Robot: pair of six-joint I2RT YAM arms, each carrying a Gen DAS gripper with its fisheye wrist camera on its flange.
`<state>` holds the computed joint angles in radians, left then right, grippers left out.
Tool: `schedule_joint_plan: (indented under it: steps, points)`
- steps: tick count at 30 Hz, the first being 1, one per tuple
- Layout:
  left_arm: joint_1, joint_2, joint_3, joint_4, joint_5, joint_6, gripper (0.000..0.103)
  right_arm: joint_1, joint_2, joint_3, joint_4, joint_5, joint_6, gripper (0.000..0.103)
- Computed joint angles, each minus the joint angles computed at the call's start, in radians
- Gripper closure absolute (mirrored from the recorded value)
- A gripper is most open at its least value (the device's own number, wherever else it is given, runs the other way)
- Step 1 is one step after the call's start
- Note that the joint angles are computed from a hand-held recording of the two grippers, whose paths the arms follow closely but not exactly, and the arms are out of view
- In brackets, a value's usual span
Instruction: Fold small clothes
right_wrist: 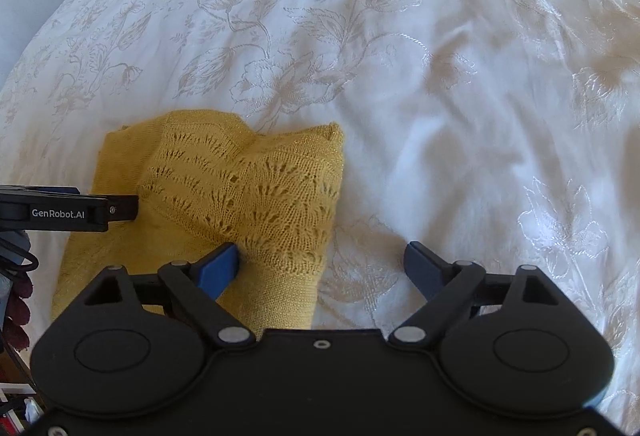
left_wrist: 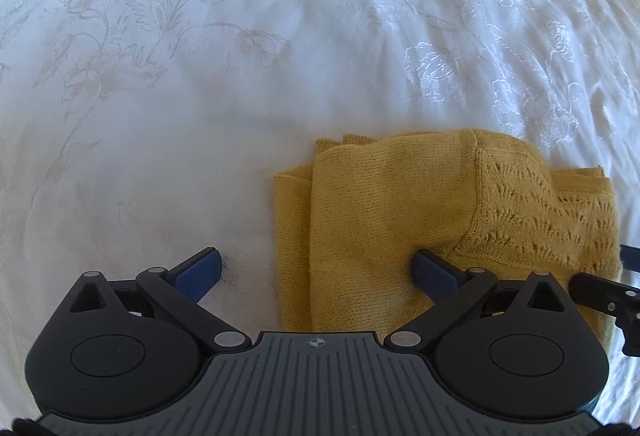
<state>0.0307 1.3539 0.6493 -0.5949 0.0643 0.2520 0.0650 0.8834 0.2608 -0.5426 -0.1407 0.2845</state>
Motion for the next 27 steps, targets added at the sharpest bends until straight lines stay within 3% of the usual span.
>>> schedule_joint_plan:
  steps: [7, 10, 19, 24, 27]
  points:
    - [-0.006, -0.051, 0.024, -0.053, -0.003, -0.017, 0.0, -0.05, -0.022, 0.02, -0.042, -0.036, -0.033, 0.006]
    - [-0.004, -0.118, 0.059, -0.136, 0.015, -0.043, 0.0, -0.081, -0.123, 0.042, -0.133, -0.054, -0.062, 0.001]
    - [-0.091, -0.371, 0.185, -0.393, 0.007, -0.158, 0.001, -0.14, -0.462, 0.196, -0.466, -0.05, -0.107, 0.001]
    - [-0.157, -0.461, 0.26, -0.529, -0.065, -0.241, 0.002, -0.1, -0.562, 0.3, -0.587, -0.017, -0.071, 0.001]
    - [-0.218, -0.517, 0.293, -0.594, -0.165, -0.299, 0.002, 0.002, -0.598, 0.355, -0.641, 0.05, -0.013, 0.001]
